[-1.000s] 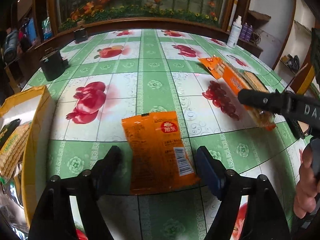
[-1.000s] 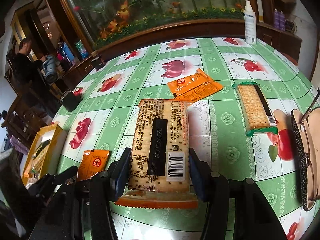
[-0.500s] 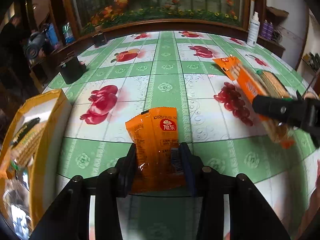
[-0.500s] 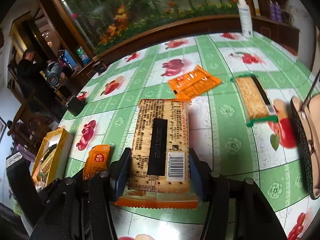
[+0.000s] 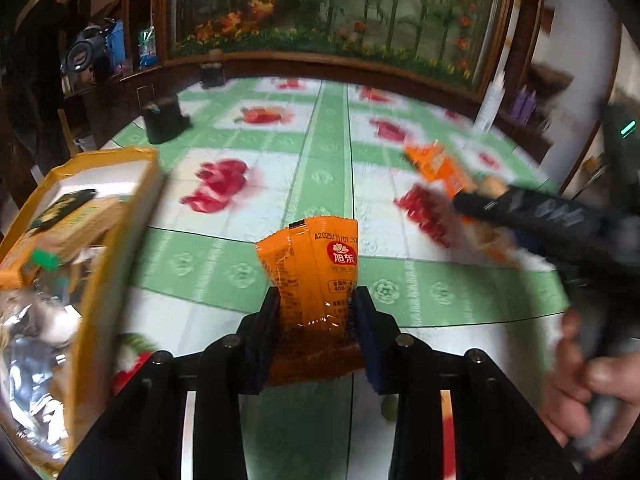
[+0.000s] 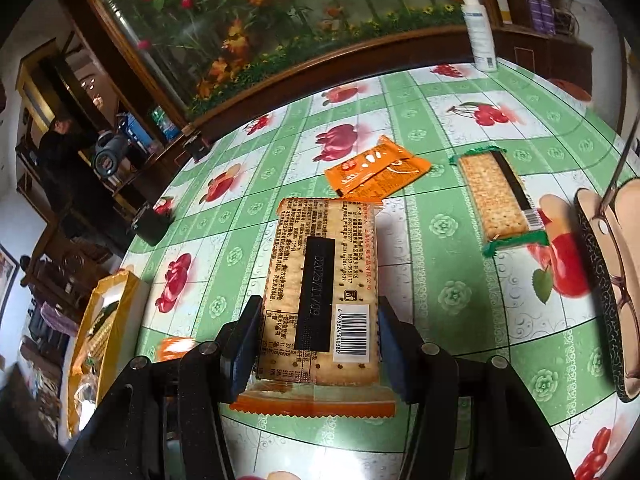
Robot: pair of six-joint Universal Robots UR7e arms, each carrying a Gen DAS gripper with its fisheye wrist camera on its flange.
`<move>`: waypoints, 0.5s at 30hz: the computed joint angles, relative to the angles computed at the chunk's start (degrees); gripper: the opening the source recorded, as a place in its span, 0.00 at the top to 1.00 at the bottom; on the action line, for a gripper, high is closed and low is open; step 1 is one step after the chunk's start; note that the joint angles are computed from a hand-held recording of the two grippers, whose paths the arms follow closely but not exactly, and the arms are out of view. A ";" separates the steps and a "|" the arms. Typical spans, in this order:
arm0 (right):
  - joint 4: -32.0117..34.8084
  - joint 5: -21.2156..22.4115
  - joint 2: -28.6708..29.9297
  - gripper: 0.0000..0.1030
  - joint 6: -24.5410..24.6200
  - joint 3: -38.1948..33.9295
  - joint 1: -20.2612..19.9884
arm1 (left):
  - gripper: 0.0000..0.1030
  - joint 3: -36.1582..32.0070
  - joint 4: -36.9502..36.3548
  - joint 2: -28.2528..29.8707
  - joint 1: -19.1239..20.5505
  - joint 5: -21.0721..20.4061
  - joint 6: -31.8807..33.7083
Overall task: Organize snacks
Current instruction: 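Carry both packs into the yellow box and open both tools to release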
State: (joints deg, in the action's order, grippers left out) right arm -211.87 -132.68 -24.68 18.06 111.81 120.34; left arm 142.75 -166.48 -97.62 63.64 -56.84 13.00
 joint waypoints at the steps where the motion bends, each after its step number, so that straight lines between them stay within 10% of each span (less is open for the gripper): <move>1: 0.03 -0.07 0.21 0.43 -0.40 -0.25 0.21 | 0.66 0.23 0.85 -2.36 0.03 -0.95 0.67; 8: -1.15 0.55 3.17 0.43 -7.74 -3.62 4.31 | 0.66 -1.47 7.28 -18.11 5.36 -9.01 6.23; 15: 6.44 3.98 10.91 0.43 -6.97 -14.84 10.13 | 0.66 -7.28 6.12 -18.37 18.78 -15.07 12.00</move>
